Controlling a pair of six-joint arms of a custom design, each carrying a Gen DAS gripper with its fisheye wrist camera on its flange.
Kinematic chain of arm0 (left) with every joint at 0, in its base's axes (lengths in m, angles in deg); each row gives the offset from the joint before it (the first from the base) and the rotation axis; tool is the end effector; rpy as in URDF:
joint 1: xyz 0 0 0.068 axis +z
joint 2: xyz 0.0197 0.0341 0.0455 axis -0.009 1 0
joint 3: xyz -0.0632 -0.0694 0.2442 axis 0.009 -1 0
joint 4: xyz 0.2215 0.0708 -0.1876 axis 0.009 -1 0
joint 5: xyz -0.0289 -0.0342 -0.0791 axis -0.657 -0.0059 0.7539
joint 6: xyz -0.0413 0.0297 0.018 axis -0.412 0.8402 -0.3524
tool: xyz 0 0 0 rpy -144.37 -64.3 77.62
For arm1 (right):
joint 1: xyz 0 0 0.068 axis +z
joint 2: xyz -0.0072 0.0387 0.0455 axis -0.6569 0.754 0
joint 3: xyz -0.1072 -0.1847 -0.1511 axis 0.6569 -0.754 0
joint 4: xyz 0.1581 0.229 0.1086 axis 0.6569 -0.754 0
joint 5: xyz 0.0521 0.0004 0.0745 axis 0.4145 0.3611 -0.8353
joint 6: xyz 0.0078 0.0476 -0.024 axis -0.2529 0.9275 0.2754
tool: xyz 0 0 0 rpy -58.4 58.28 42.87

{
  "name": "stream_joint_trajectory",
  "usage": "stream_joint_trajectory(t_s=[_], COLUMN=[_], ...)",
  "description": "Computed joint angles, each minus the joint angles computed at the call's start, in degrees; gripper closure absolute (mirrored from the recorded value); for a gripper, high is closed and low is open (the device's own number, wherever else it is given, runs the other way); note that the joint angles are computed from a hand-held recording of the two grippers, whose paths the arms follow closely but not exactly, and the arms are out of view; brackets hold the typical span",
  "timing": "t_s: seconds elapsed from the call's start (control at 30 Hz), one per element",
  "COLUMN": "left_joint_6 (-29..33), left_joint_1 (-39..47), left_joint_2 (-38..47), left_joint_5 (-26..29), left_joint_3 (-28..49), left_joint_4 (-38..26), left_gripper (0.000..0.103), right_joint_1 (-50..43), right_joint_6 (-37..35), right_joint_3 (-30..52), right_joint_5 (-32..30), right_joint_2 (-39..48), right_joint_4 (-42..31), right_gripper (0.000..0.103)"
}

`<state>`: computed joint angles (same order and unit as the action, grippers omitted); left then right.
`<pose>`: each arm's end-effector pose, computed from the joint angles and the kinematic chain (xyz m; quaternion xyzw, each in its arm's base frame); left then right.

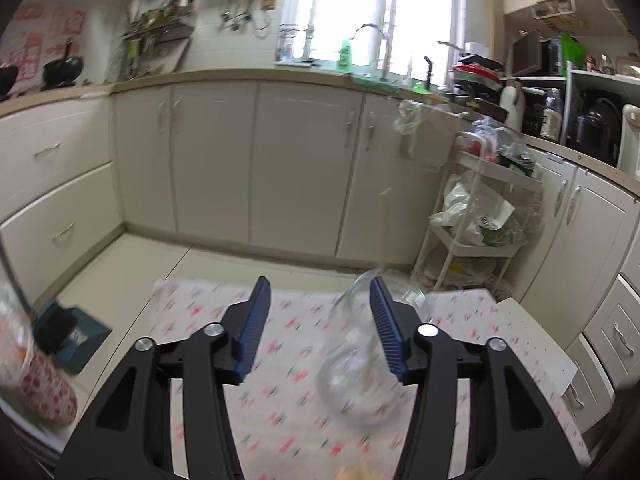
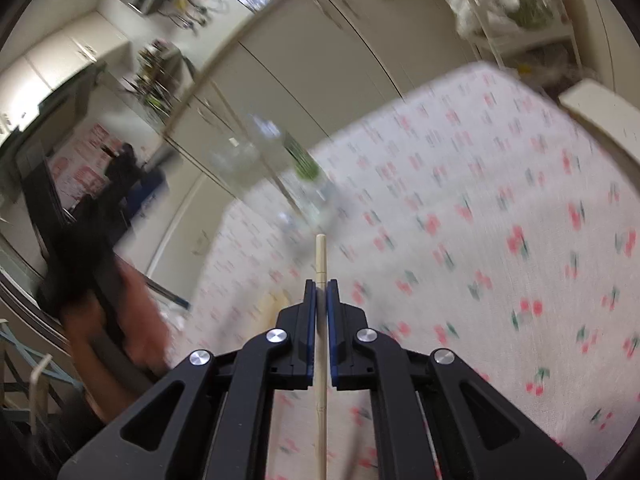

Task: Organize utensils
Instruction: 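Lift the held stick over the jar mouth and open the right tool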

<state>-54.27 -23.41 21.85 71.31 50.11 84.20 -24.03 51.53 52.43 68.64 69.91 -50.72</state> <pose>0.3959 -0.1764 0.2554 0.2131 0.8192 -0.2132 0.4879 0.1814 0.0499 0.2117 0.3094 0.8287 0.2112 0.4158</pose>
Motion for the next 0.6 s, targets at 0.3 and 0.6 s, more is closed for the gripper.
stream_joint_trajectory(t_s=[0.3, 0.6], left_joint_6=[-5.4, -8.2], left_joint_1=[5.7, 7.2], left_joint_2=[-3.2, -0.4], left_joint_5=[0.3, 3.1], left_joint_3=[-11.9, -11.6], left_joint_4=[4.2, 4.5], left_gripper=[0.039, 0.035], right_joint_1=[-5.4, -9.0], right_joint_6=[-12.9, -20.0], right_joint_3=[19.2, 30.3], right_joint_5=[5.3, 12.0], right_joint_2=[16.5, 31.2], right_joint_4=[13.4, 25.3], right_gripper=[0.097, 0.097])
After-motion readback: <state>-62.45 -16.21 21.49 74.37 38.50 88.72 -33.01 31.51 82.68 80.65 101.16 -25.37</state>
